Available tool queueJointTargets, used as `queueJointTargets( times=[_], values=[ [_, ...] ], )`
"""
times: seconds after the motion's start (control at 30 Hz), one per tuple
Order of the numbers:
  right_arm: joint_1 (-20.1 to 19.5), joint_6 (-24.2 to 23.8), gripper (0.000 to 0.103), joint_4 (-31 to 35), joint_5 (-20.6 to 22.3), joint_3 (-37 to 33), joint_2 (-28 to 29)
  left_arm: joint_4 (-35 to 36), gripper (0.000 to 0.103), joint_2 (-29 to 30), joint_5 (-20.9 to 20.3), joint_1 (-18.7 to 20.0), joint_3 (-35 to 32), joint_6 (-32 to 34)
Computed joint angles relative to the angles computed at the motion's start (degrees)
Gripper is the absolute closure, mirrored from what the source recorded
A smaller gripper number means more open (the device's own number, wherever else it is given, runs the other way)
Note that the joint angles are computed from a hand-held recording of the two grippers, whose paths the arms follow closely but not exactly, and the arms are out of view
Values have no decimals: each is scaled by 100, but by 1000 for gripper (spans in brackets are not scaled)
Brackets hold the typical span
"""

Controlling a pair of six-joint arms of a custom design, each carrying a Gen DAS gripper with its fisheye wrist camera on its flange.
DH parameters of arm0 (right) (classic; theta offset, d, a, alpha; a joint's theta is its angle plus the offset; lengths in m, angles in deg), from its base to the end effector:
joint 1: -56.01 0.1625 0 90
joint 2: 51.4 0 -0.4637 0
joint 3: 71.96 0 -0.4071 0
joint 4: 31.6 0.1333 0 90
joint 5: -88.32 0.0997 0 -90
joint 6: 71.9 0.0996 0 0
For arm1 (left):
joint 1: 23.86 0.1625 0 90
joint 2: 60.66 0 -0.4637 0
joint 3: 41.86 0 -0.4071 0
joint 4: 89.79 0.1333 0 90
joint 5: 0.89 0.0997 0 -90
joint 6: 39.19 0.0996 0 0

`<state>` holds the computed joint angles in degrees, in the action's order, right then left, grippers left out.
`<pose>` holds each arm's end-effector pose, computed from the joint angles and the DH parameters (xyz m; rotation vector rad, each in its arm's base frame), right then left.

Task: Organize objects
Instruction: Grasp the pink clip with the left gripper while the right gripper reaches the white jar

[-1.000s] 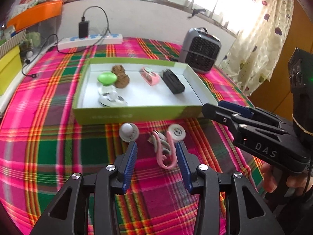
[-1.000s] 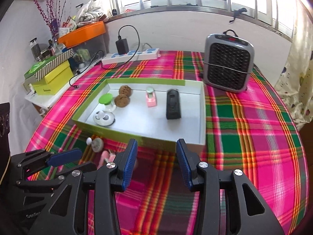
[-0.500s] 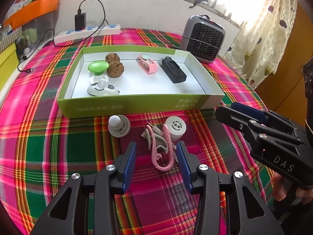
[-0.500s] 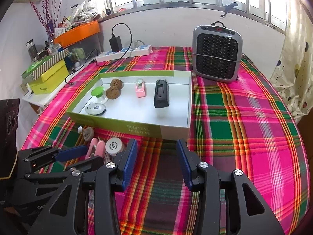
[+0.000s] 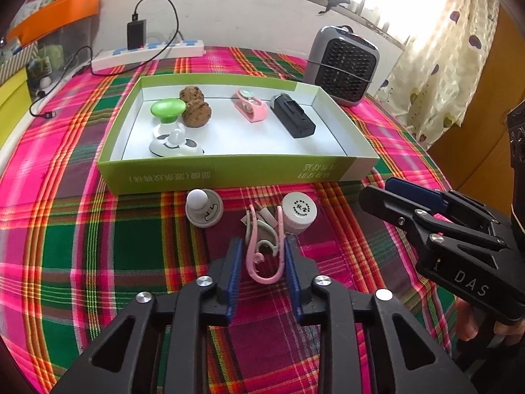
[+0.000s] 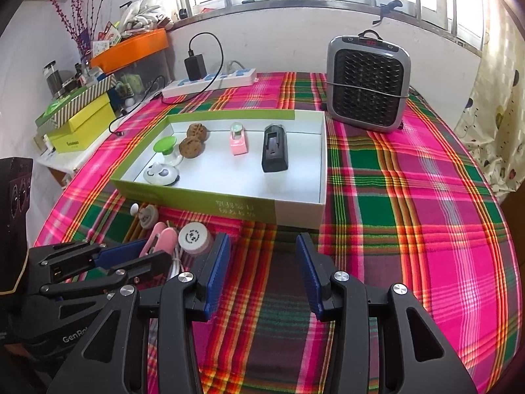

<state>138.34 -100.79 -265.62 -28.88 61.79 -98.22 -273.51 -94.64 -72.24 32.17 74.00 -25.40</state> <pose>0.0246 -0.4752 0.1297 0.1216 -2.2362 0.9784 -0.1754 -0.5558 -0.0533 1.1033 2.6113 -0.3709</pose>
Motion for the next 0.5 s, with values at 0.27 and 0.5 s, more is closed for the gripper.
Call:
queueJointTargets(
  times=[0.27, 0.5],
  values=[
    [36, 38, 60, 59, -88, -44, 45, -173, 82, -71, -45, 52, 75, 77],
    [81, 32, 60, 92, -61, -71, 105, -255, 82, -172, 56, 101, 182, 105]
  ],
)
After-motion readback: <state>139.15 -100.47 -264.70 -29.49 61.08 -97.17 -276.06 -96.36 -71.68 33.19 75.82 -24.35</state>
